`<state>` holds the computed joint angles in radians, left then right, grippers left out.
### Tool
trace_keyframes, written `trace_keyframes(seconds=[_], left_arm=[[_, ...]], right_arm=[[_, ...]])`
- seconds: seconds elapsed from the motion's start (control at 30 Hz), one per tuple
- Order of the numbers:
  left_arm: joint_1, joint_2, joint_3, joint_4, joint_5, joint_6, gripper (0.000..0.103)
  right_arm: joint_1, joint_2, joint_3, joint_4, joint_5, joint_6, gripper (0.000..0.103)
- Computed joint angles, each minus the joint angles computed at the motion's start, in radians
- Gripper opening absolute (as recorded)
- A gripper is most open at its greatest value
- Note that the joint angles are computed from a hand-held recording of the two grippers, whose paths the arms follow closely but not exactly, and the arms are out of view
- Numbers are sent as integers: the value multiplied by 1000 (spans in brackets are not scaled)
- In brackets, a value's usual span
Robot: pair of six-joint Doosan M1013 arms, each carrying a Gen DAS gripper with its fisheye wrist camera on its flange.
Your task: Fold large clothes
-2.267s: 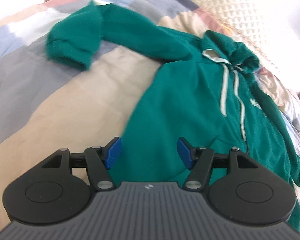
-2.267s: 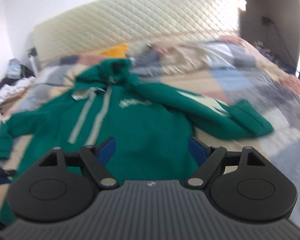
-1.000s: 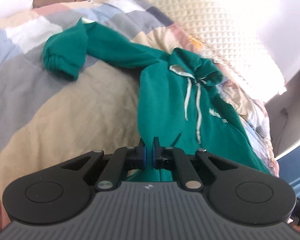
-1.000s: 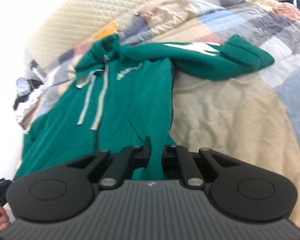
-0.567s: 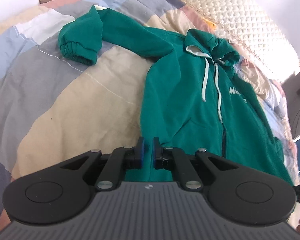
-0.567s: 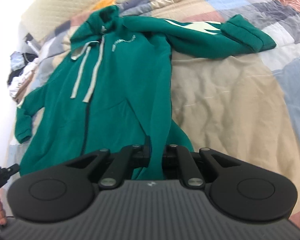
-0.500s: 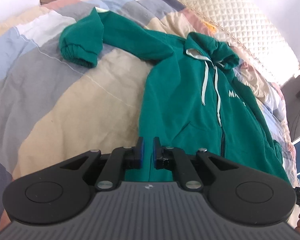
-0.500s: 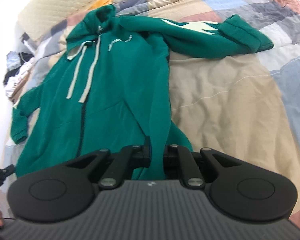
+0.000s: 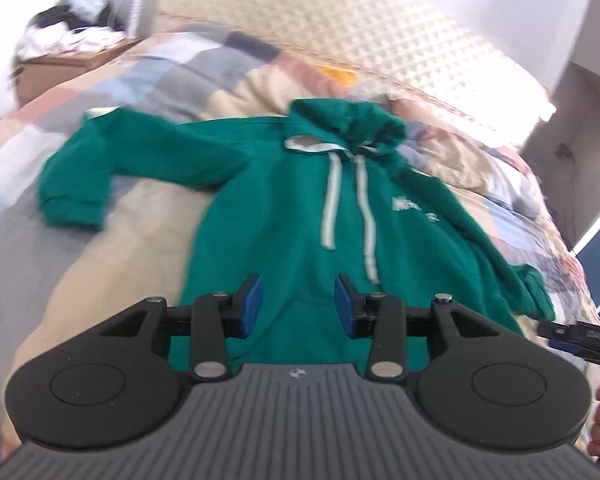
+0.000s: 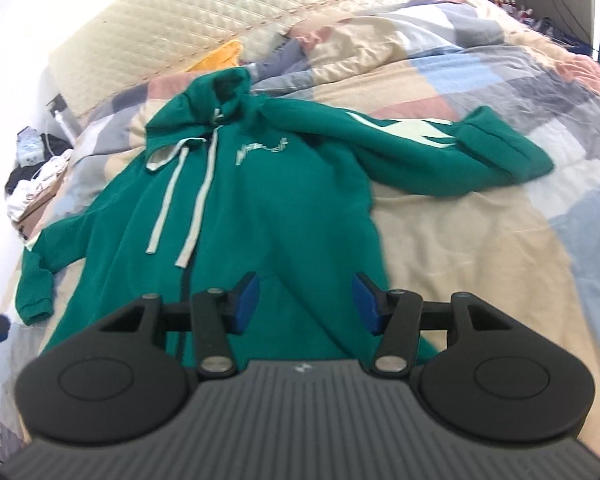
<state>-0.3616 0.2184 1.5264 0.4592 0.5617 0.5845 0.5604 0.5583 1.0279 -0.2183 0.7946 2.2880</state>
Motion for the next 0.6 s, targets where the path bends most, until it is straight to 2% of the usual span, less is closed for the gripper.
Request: trace_keyframes(seconds=[0.17,0.33,0.5,0.6], left_arm=[[-24,69,-65,6,-3,80,45],[-23,132,-78,-49,-54,157,46],[-24,188,-98,-59,-31,238,46],[-17,226,-125,-134,17,307,46]], right_arm=[[18,26,-14,-50,-37,-34,55],[25,48,-27,-63,-45,-74,55],[20,85,-58,-33,-22,-84,54],[17,106,-80,-48,-19,-49,54]])
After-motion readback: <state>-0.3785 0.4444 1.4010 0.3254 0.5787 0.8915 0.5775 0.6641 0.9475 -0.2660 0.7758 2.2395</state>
